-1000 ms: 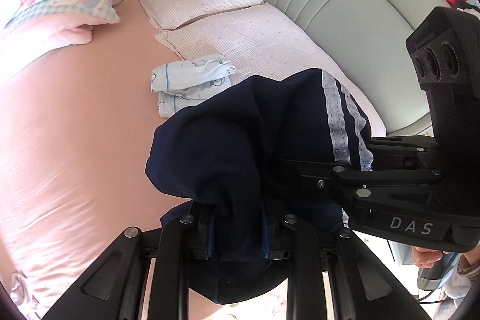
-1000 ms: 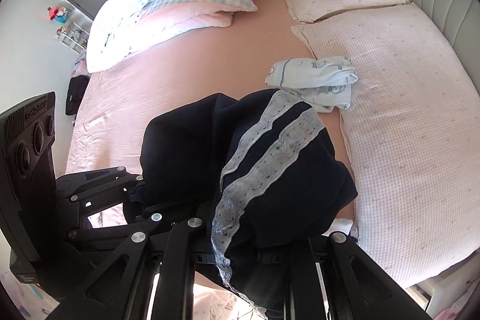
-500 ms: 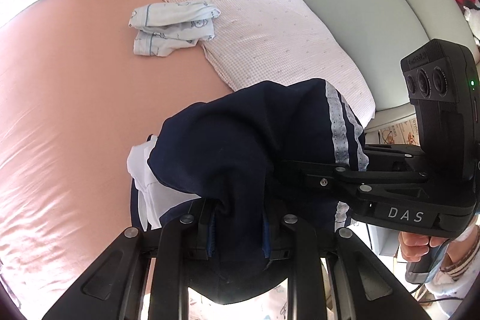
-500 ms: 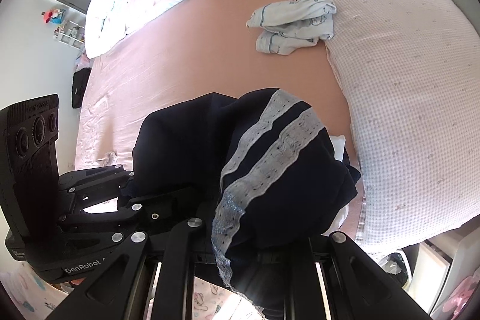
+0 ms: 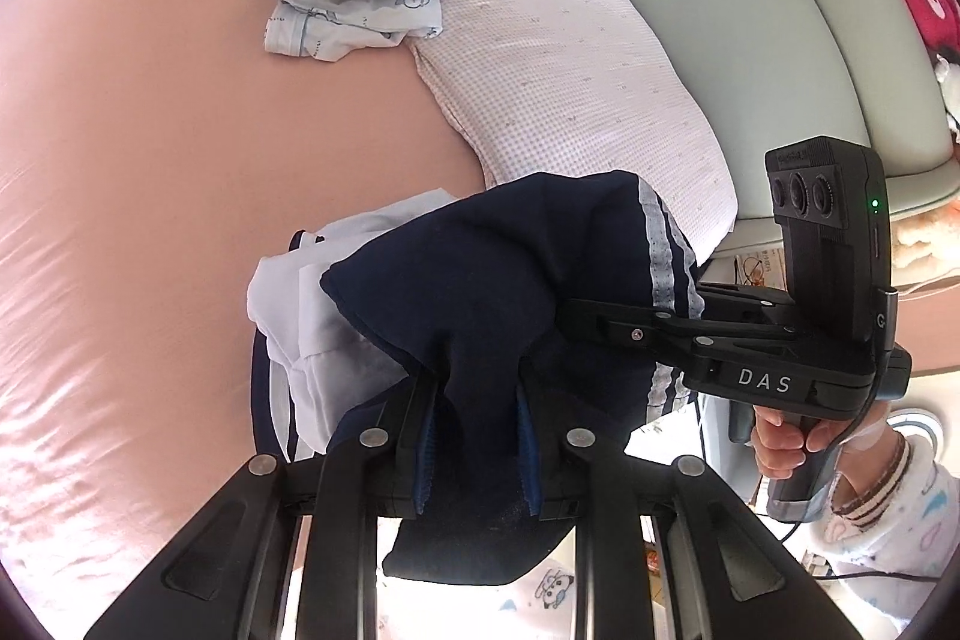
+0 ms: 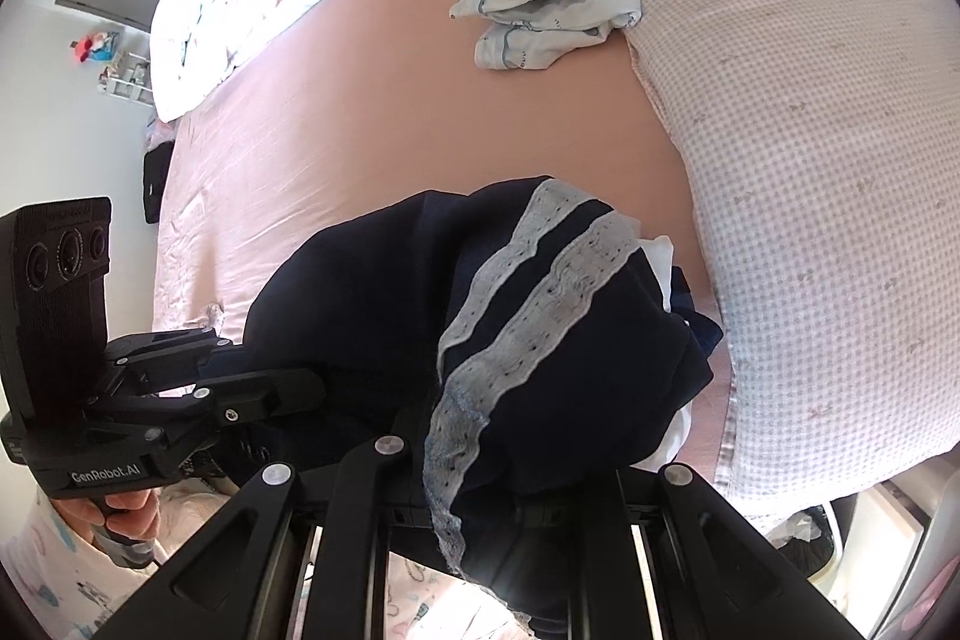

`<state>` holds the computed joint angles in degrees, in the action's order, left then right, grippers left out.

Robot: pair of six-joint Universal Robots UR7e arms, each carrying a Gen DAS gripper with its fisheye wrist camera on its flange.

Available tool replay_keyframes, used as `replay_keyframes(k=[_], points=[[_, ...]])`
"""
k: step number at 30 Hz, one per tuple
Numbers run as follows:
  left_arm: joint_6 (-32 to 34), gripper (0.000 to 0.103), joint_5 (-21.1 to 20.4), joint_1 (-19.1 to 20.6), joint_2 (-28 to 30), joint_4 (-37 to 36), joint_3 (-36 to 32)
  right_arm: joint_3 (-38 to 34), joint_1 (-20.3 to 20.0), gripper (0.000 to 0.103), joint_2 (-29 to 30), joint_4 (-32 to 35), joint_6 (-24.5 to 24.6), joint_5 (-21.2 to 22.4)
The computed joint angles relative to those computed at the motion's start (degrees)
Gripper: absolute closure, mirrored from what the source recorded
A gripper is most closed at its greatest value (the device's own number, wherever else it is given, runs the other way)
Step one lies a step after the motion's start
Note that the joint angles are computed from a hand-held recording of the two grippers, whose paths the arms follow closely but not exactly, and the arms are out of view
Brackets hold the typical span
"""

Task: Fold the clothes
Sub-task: 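Lift the navy striped garment with both tools and carry it over the bed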

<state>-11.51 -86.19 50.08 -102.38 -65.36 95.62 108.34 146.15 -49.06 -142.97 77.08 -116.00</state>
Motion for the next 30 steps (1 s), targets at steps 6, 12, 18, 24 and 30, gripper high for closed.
replay_keyframes(k=[6, 12, 18, 24, 30], points=[[0.44, 0.083, 0.16, -0.07, 0.39, 1.54, -1.89, 1.89, -1.29, 0.089, 0.52, -5.79, -2.15, 2.25], [-0.02, 0.083, 2.11, 0.06, 0.99, 2.02, -2.82, 4.47, -2.39, 0.087, 0.31, -8.43, 0.04, 3.36], [-2.58, 0.083, 7.79, -1.4, 2.47, 6.43, -5.83, 6.47, -3.76, 0.086, -0.67, -6.8, 2.3, 5.08], [-0.44, 0.083, 6.21, -5.19, 3.36, 3.9, -6.12, 7.29, -3.85, 0.086, 1.13, -14.94, -0.41, 5.39], [-2.49, 0.083, 4.31, -3.6, 3.91, -0.42, 1.19, 7.16, -4.15, 0.086, 2.79, -20.0, -4.19, 6.36]])
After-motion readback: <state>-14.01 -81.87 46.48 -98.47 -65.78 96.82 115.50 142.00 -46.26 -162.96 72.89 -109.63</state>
